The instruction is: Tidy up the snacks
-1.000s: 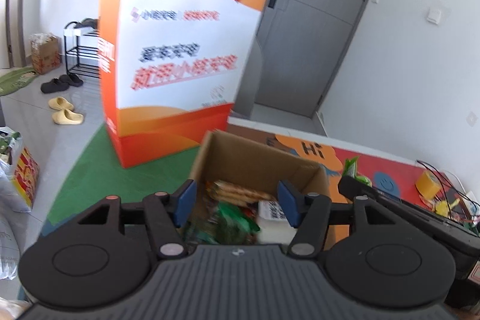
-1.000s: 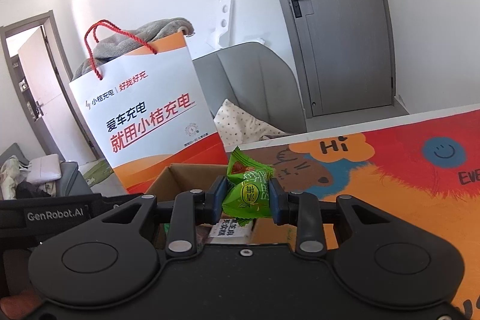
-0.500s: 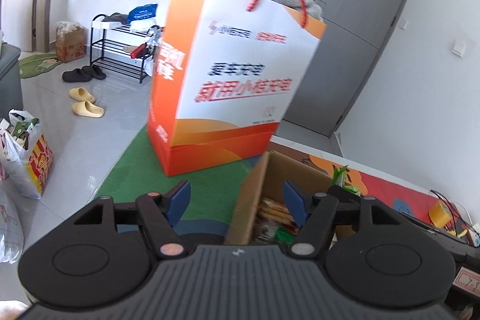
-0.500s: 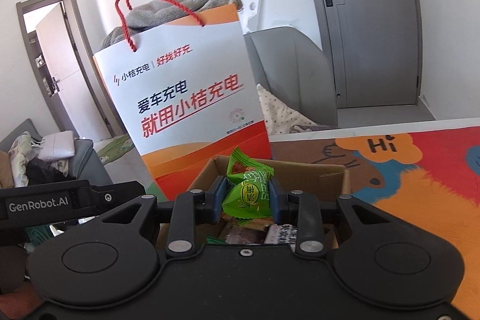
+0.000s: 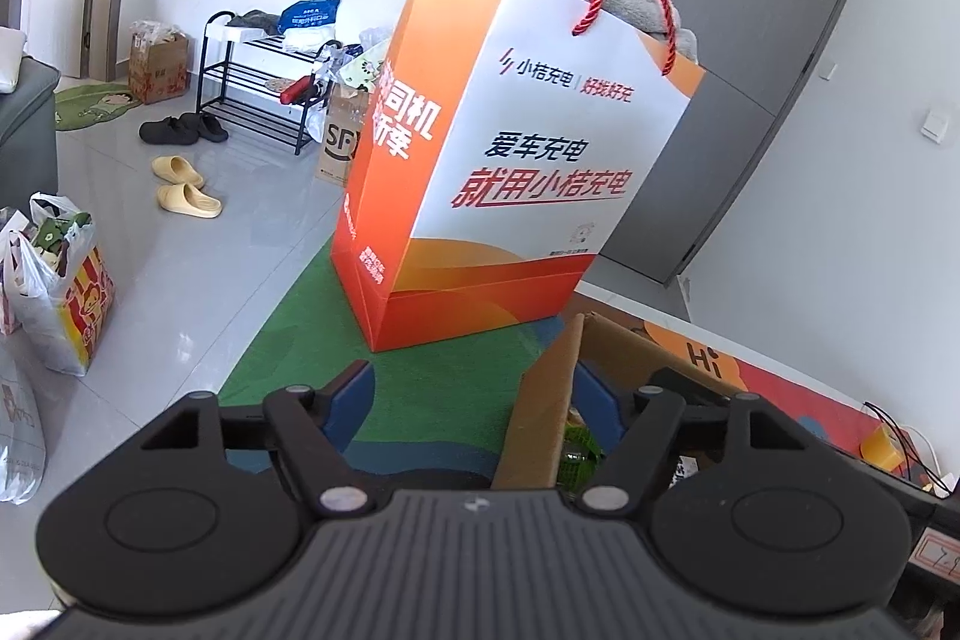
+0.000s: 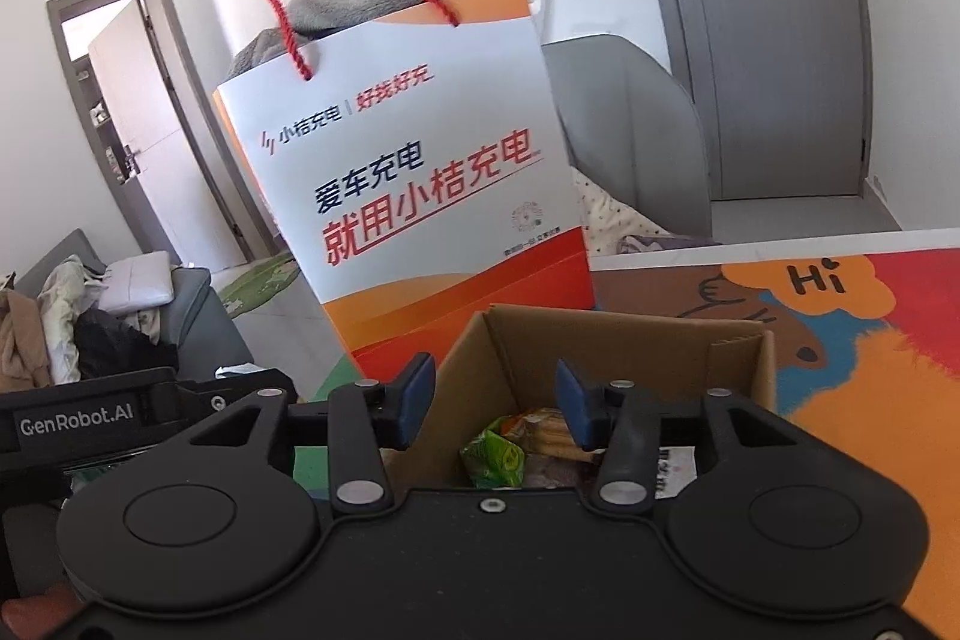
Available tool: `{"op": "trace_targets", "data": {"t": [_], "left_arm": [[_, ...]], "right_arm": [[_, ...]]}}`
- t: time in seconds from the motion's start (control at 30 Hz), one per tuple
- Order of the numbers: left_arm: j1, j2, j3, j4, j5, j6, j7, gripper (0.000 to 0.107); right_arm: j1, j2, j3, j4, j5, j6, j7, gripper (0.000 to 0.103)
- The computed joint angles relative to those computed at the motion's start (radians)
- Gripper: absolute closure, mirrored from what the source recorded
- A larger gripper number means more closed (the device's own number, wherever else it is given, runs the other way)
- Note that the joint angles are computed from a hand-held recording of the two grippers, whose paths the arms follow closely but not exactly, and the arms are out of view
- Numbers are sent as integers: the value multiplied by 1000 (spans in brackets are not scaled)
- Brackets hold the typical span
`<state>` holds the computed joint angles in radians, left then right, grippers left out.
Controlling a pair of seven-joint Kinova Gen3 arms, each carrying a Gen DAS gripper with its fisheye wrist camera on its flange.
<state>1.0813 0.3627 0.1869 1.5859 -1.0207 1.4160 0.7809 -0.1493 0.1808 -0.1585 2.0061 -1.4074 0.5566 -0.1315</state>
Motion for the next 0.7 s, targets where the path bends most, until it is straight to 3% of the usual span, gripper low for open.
{"op": "trace_targets", "data": {"t": [0.47,0.7], "left_arm": [[49,67,-20,-115,-21,-17,-100,21],[83,113,-47,-194,-3,-15,-191,15]], "right_arm": [[73,-83,81,65,35,17,-29,57],[125,-122,127,103,48,48,-27,45]]}}
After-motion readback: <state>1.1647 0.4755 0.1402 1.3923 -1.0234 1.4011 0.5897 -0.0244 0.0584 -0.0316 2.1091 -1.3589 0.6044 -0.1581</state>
